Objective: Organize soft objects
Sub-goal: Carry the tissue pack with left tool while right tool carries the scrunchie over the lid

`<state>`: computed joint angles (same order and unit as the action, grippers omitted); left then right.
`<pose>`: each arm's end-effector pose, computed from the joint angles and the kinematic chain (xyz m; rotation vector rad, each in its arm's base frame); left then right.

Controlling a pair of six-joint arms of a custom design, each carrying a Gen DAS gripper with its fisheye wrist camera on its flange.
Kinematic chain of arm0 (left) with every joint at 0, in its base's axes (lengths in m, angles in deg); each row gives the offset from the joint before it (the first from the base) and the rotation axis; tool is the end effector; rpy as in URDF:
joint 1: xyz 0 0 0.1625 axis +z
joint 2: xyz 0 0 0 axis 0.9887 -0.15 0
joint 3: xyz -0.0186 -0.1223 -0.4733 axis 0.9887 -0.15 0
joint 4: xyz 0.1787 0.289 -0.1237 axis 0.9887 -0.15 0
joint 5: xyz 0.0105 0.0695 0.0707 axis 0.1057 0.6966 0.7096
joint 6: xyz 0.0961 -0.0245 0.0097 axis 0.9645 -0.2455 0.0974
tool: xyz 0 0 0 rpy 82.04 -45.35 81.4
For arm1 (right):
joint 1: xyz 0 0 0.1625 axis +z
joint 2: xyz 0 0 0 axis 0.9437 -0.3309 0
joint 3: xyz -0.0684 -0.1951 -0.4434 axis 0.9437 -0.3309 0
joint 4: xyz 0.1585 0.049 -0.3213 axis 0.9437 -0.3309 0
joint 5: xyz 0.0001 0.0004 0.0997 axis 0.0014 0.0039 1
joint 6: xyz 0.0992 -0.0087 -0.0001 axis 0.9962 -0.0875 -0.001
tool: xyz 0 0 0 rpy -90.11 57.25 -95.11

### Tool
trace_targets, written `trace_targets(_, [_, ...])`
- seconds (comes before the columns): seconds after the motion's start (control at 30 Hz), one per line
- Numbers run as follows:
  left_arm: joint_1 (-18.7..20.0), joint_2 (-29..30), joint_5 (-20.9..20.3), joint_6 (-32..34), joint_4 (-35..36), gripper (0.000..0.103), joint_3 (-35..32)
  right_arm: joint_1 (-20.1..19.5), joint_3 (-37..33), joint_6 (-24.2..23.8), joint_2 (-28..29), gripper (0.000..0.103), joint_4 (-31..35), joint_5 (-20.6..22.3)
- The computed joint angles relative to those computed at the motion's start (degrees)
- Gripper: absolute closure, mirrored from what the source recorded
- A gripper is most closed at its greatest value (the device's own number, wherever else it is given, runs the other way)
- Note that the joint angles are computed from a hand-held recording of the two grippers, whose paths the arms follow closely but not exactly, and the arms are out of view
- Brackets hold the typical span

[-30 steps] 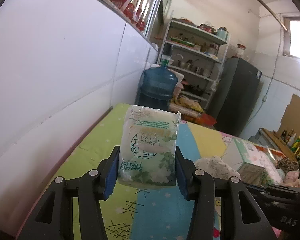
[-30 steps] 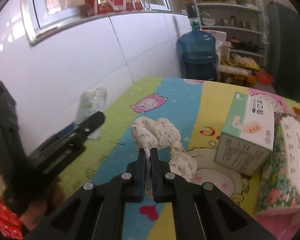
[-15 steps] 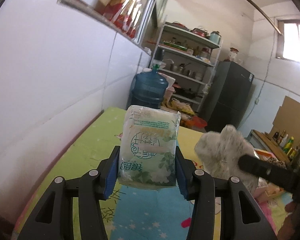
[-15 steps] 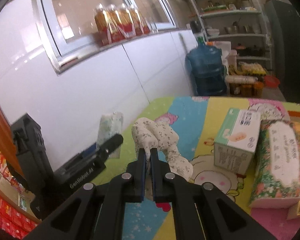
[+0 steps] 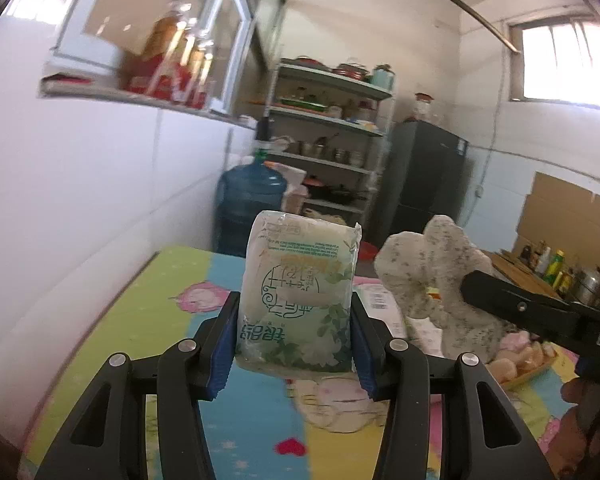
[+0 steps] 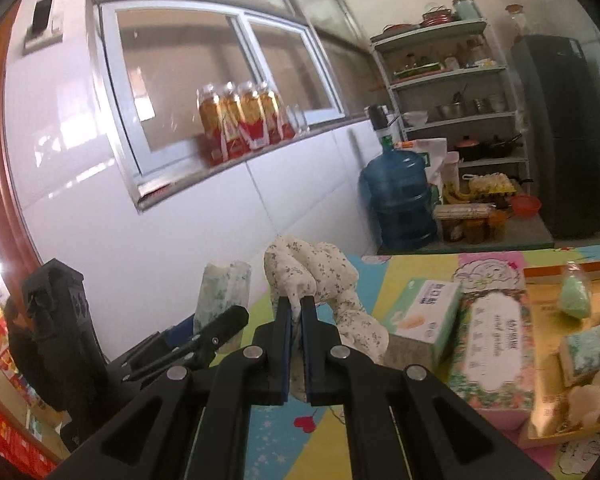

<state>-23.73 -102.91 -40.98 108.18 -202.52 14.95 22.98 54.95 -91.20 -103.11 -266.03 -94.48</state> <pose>-0.1833 -0.6605 0.1312 0.4577 2.1817 -1.4773 0.1946 -0.6874 0.1763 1.0113 -2.6764 1.1914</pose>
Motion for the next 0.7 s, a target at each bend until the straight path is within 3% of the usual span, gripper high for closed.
trace_targets(0.43, [-3.5, 5.2, -4.9, -3.0, 8.6, 0.052, -6.6, -5.1, 3.6, 2.8, -5.5, 0.098, -6.4, 3.0])
trace_targets(0.7, [-5.0, 8.8, -5.8, -3.5, 13.2, 0.052, -12.0, -8.9, 4.2, 6.0, -7.8, 0.098, -10.7, 5.2])
